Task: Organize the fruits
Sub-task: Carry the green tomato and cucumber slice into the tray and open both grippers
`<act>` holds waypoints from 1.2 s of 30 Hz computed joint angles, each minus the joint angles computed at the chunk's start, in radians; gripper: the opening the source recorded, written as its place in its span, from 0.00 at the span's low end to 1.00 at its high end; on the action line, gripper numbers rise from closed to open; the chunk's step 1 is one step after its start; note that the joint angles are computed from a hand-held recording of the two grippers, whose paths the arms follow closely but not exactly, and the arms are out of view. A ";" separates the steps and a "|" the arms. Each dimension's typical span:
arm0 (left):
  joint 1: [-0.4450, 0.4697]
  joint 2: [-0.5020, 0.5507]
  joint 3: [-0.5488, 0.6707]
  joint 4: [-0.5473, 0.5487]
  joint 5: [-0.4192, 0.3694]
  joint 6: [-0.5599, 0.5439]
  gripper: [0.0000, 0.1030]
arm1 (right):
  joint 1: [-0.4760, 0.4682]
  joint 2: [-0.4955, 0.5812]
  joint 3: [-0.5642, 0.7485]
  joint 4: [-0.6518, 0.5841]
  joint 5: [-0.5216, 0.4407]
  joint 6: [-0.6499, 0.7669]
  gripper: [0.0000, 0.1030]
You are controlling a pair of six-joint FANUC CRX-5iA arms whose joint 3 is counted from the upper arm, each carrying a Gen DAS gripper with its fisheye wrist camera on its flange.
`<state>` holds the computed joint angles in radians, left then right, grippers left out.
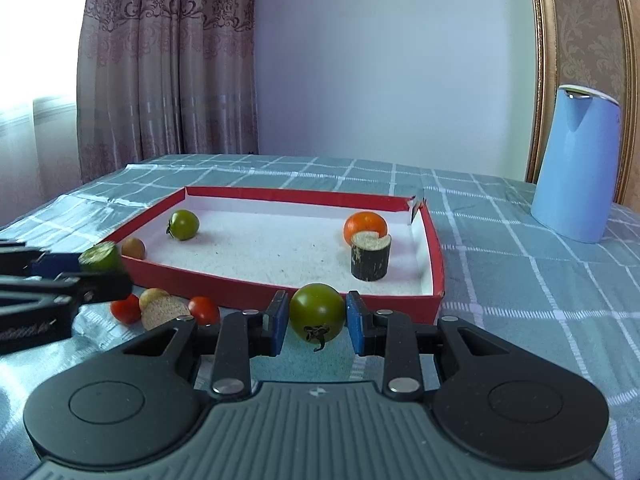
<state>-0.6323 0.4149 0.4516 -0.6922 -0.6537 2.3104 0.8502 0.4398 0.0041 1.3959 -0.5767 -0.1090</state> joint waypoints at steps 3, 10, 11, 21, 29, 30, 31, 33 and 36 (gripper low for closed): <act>0.011 0.031 0.047 0.023 -0.018 -0.028 0.28 | 0.000 0.011 0.025 -0.011 -0.010 0.031 0.29; 0.041 0.119 0.184 0.071 -0.080 -0.063 0.28 | -0.008 0.075 0.157 -0.110 -0.022 0.170 0.29; 0.045 0.140 0.216 0.074 -0.099 -0.069 0.28 | -0.008 0.095 0.194 -0.146 -0.031 0.209 0.29; 0.079 0.312 0.480 0.113 -0.248 -0.108 0.28 | -0.005 0.294 0.563 -0.505 -0.158 0.557 0.29; 0.091 0.360 0.548 0.113 -0.272 -0.100 0.28 | -0.014 0.384 0.721 -0.589 -0.235 0.632 0.29; 0.092 0.363 0.553 0.109 -0.271 -0.097 0.28 | -0.015 0.392 0.739 -0.603 -0.243 0.645 0.29; 0.088 0.371 0.568 0.099 -0.278 -0.100 0.28 | -0.014 0.399 0.749 -0.605 -0.249 0.652 0.29; 0.083 0.384 0.587 0.085 -0.282 -0.108 0.28 | -0.013 0.410 0.762 -0.593 -0.259 0.660 0.29; 0.085 0.384 0.581 0.102 -0.257 -0.135 0.28 | -0.014 0.410 0.764 -0.598 -0.259 0.658 0.29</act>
